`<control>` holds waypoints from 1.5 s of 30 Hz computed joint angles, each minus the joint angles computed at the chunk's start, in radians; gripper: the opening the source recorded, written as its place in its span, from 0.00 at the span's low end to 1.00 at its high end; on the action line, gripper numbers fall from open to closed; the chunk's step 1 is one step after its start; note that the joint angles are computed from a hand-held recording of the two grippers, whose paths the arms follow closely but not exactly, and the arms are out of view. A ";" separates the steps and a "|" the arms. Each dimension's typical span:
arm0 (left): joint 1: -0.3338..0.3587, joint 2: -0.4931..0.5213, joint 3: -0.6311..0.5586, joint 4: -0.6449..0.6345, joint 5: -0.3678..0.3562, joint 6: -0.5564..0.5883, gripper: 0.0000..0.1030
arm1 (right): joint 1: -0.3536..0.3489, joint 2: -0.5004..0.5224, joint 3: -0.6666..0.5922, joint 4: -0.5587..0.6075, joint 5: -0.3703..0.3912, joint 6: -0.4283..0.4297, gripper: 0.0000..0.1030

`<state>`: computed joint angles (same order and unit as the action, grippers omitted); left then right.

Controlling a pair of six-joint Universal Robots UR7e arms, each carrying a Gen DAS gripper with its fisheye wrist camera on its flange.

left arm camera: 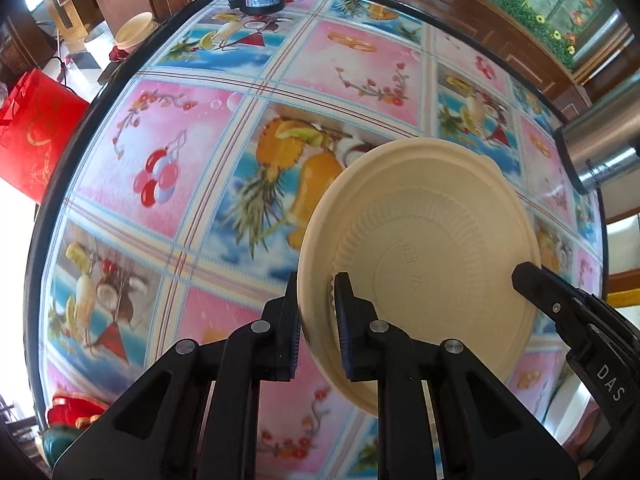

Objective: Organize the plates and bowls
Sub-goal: 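Carry the beige bowl with the left gripper over the plate stack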

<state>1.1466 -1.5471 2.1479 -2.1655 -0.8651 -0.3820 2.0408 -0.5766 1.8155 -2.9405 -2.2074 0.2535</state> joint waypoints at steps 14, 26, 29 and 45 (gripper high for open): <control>-0.195 -0.304 0.174 0.165 0.024 -0.130 0.15 | 0.095 -0.090 0.180 -0.060 -0.011 0.142 0.10; -0.299 -0.520 0.229 0.405 0.016 -0.236 0.15 | 0.193 -0.111 0.242 -0.043 -0.031 0.281 0.10; -0.320 -0.568 0.229 0.472 0.013 -0.265 0.15 | 0.213 -0.106 0.242 -0.030 -0.033 0.308 0.10; -0.361 -0.710 0.193 0.658 0.047 -0.312 0.15 | 0.280 -0.061 0.188 0.030 -0.029 0.347 0.12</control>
<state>0.7860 -2.2573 2.3406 -1.5079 -0.8185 -0.6940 2.3208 -0.6372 2.0032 -2.9106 -2.2367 0.6010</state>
